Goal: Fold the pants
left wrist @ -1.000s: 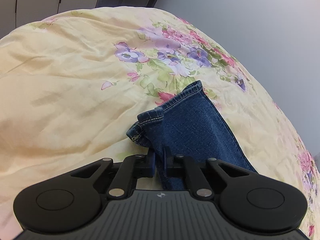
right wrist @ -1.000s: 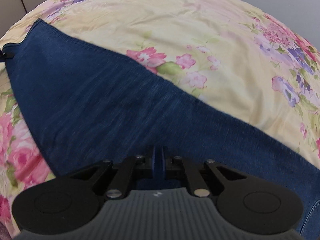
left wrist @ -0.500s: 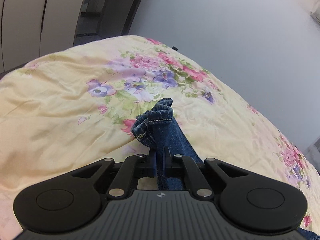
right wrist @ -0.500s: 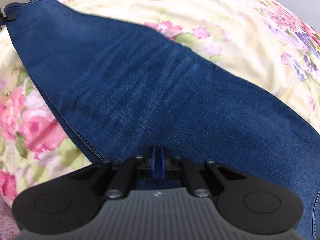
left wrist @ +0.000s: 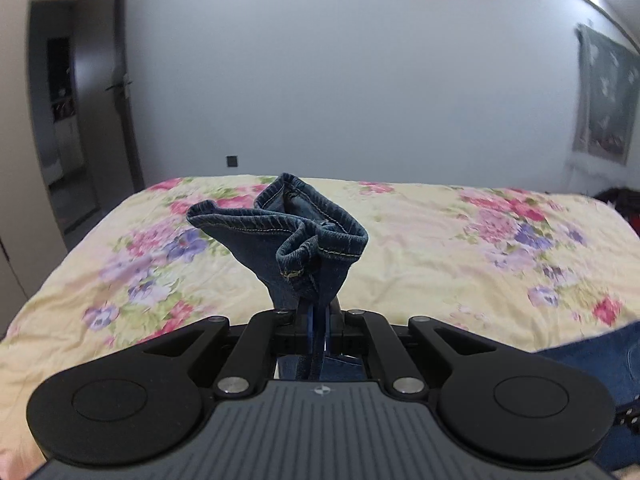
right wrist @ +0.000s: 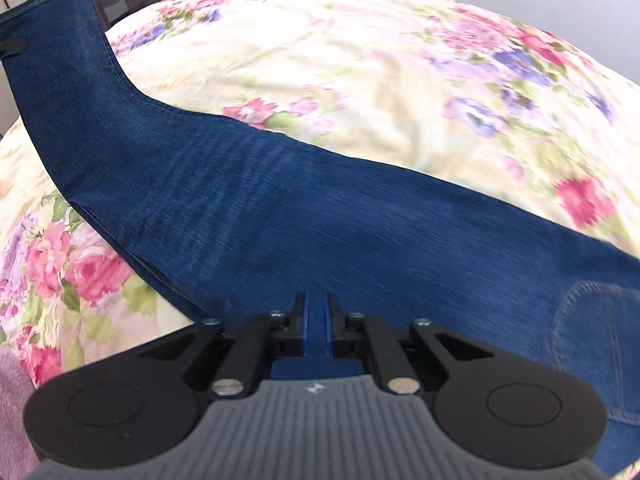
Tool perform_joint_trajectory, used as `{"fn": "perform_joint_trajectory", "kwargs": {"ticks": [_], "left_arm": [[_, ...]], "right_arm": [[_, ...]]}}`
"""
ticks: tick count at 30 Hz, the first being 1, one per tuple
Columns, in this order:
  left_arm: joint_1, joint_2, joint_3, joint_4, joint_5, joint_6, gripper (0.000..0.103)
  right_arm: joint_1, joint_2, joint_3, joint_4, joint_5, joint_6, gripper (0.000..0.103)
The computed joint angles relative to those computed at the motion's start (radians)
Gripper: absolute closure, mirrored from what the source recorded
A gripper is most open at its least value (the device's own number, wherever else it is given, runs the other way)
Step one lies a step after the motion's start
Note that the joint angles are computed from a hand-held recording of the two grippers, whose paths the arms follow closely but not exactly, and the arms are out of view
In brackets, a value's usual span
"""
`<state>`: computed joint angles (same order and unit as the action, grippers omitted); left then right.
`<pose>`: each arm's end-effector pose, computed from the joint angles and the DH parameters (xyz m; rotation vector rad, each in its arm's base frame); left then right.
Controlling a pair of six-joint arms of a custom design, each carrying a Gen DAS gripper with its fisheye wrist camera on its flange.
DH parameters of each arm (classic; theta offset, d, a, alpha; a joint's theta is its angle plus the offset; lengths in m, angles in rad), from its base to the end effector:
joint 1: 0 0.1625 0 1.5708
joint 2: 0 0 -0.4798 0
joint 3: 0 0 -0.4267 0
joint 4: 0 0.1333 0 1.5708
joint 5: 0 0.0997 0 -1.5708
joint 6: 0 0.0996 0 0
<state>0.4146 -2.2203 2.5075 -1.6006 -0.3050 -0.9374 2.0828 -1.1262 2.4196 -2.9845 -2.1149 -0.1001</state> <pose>-0.0983 -0.2927 0.3694 0.4150 2.0056 -1.1630 0.2831 -0.3369 0.1126 0.7465 -2.5085 0.3036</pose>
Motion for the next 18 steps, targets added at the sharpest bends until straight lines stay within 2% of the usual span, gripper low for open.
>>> {"fn": "perform_joint_trajectory", "kwargs": {"ticks": [2, 4, 8, 12, 15, 18], "left_arm": [[-0.034, 0.088, 0.02, -0.021, -0.02, 0.007, 0.098], [-0.056, 0.192, 0.046, -0.098, -0.048, 0.052, 0.098], [-0.088, 0.426, 0.117, -0.319, -0.108, 0.192, 0.098], [-0.113, 0.659, 0.183, -0.554, -0.214, 0.324, 0.098], [-0.135, 0.745, 0.225, -0.616, -0.27, 0.35, 0.098], [-0.137, 0.728, 0.258, -0.636, -0.342, 0.398, 0.097]], "right_arm": [[-0.01, -0.045, 0.024, 0.008, 0.0, 0.0, 0.1], [-0.027, -0.088, 0.055, 0.001, 0.001, -0.006, 0.1], [-0.071, -0.177, 0.113, 0.003, 0.002, -0.007, 0.1], [-0.136, -0.265, 0.171, 0.009, 0.023, -0.007, 0.1], [-0.195, -0.307, 0.209, 0.002, 0.058, -0.01, 0.1], [-0.246, -0.329, 0.238, -0.004, 0.101, -0.015, 0.1]]}}
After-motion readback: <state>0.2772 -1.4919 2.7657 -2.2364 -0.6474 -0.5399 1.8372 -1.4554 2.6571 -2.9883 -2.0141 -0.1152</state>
